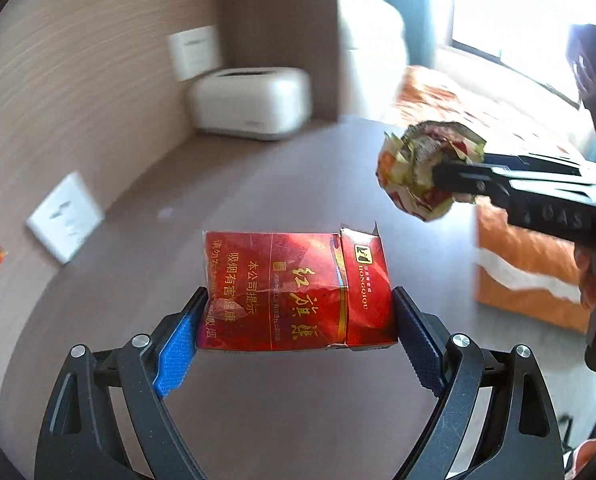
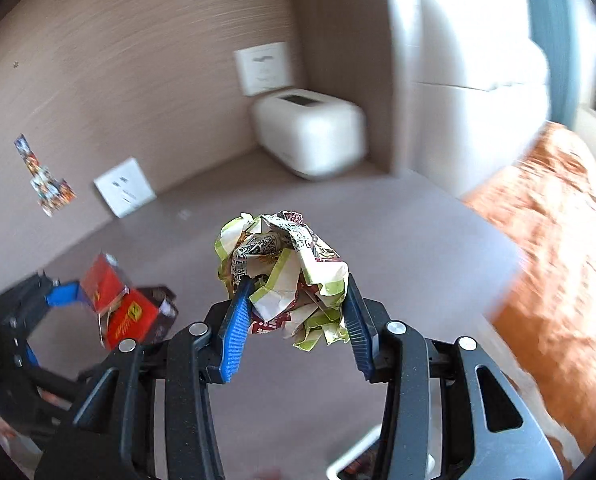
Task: Collect trash
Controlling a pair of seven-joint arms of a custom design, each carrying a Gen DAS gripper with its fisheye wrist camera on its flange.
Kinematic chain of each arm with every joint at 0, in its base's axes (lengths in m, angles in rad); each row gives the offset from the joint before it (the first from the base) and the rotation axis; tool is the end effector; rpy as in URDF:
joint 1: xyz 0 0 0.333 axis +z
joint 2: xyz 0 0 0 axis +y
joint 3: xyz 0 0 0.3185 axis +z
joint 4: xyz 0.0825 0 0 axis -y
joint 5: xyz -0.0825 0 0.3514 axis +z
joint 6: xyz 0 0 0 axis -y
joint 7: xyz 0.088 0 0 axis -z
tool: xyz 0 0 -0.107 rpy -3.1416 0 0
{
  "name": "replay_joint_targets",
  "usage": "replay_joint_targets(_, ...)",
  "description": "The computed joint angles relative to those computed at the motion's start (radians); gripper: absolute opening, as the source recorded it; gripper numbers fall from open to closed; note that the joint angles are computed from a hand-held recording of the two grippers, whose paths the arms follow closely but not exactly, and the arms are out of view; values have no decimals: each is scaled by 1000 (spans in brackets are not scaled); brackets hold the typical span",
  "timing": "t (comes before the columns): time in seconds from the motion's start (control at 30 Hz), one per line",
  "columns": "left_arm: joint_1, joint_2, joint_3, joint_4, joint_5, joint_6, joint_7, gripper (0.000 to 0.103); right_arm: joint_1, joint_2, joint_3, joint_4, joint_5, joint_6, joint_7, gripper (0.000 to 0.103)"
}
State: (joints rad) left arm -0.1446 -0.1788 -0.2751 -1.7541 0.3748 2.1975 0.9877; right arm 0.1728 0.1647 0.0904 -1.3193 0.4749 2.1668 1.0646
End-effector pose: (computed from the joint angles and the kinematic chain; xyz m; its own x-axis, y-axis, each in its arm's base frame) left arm 0.4669 -0.2117 0.7056 0.0473 -0.9975 -0.0533 -0.7469 0.0001 -0.6649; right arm 0.5877 0.1701 0.7238 0.6326 -0.7625 -0.1355 -0.5901 -0.3612 -0.7220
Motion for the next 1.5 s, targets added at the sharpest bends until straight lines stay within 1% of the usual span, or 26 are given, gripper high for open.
replay_joint_targets(0.03,-14,22,-13,20,-8,3,12,86,-8,-45,-10,-71,-4,21,-5,46)
replay_joint_targets(0.17,-74,100,-34,87,-41,11,55,86,-45,-174,-72,-253,-44,32,-4,46)
replay_joint_targets(0.27,-135,179,-44,155,-48,6,92,86,-59,-227,-107,-342,-76,40,5,46)
replay_joint_targets(0.37,-191,241,-36,199,-60,-1,139,86,-78,-268,-142,-426,-113,38,16,46)
replay_joint_targets(0.53,-257,345,-18,247,-150,-8,254,86,-100,-309,-180,-565,-148,38,2,47)
replay_joint_targets(0.63,-292,407,-4,256,-157,-9,304,86,-113,-310,-200,-633,-138,43,-35,47)
replay_joint_targets(0.67,-293,425,-3,247,-184,11,333,86,-117,-304,-205,-663,-130,54,-50,47)
replay_joint_targets(0.7,-296,452,-3,253,-214,13,355,86,-120,-299,-206,-681,-128,62,-60,47)
replay_joint_targets(0.77,-309,502,7,260,-243,21,368,86,-127,-279,-206,-717,-128,87,-83,47)
replay_joint_targets(0.83,-329,554,23,268,-243,22,364,86,-132,-253,-201,-764,-132,138,-122,47)
replay_joint_targets(0.9,-331,614,29,271,-271,35,382,86,-134,-210,-193,-805,-129,196,-183,47)
replay_joint_targets(1.03,-338,723,34,276,-303,61,471,87,-153,-116,-170,-831,-117,270,-275,48)
replay_joint_targets(1.07,-336,748,29,276,-316,70,505,88,-162,-91,-163,-825,-98,271,-298,52)
replay_joint_targets(1.1,-335,766,28,276,-326,74,533,91,-175,-54,-155,-810,-76,261,-327,70)
replay_joint_targets(1.17,-347,812,37,292,-327,67,570,97,-194,-1,-137,-792,-78,268,-353,99)
replay_joint_targets(1.2,-358,833,49,294,-316,74,578,98,-203,22,-129,-798,-83,291,-372,99)
replay_joint_targets(1.3,-375,894,68,331,-308,64,590,98,-220,71,-114,-807,-145,321,-362,99)
replay_joint_targets(1.4,-383,918,80,339,-306,74,591,98,-235,72,-97,-826,-168,329,-353,99)
replay_joint_targets(1.5,-387,914,88,331,-303,79,583,98,-243,59,-88,-843,-172,326,-346,99)
